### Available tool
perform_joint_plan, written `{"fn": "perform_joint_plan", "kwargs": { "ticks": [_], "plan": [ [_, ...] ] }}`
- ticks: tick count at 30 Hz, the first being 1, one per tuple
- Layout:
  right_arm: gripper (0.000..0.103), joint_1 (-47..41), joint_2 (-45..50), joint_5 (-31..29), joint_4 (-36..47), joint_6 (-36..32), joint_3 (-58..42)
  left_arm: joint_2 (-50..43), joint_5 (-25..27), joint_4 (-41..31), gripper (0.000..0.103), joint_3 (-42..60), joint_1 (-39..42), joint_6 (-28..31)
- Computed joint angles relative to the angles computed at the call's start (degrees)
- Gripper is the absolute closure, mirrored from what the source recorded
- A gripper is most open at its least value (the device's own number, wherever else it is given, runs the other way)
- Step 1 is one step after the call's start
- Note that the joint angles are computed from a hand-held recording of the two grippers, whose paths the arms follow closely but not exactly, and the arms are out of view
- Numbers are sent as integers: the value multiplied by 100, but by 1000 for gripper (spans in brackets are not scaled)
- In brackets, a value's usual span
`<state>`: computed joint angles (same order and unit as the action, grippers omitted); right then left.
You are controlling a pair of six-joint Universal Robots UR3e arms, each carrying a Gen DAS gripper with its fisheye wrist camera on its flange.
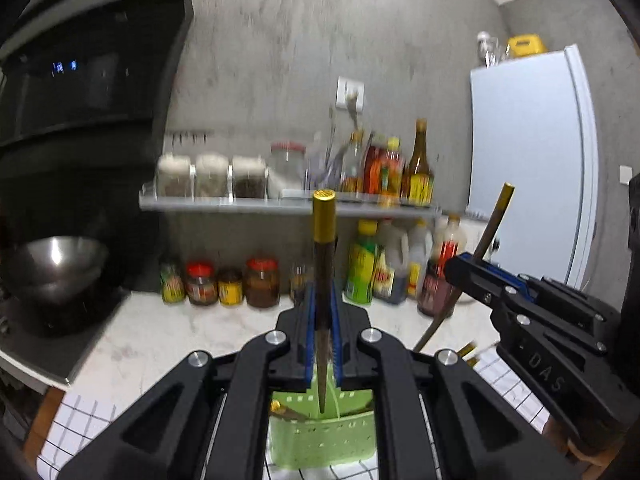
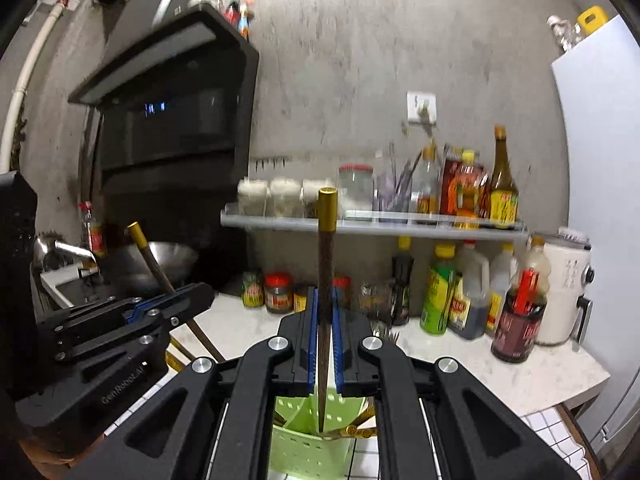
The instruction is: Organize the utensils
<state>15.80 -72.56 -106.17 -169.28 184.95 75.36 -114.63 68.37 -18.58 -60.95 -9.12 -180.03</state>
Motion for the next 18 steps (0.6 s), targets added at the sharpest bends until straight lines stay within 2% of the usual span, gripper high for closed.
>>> {"fn": "perform_joint_plan", "kwargs": {
  "ticks": [4,5,6,8,9,10,12,15,18],
  "plan": [
    [94,-60,208,126,658,36,-279,-403,-218,-762,97,599,35,200],
    [89,-37,196,74,720,57,-278,-422,-211,-899,97,659,30,230],
    [74,-26,146,60,711,70,-224,-383,-230,-914,97,614,41,229],
    [61,17,-69,-33,534,75,20,-139,-355,-759,94,314,130,217],
    [61,82,-251,-157,480,54,173,-6,-398,-684,88,176,175,192],
    [61,113,-413,-193,473,51,295,186,-484,-594,77,-18,254,150],
    [57,225,-773,-334,498,74,595,525,-598,-395,64,-384,392,68],
    [53,445,-1314,-611,571,134,1115,1452,-650,-220,55,-1407,661,94],
    [48,709,-1915,-824,857,419,1758,2315,-457,-370,44,-2394,812,326]
  ]
}}
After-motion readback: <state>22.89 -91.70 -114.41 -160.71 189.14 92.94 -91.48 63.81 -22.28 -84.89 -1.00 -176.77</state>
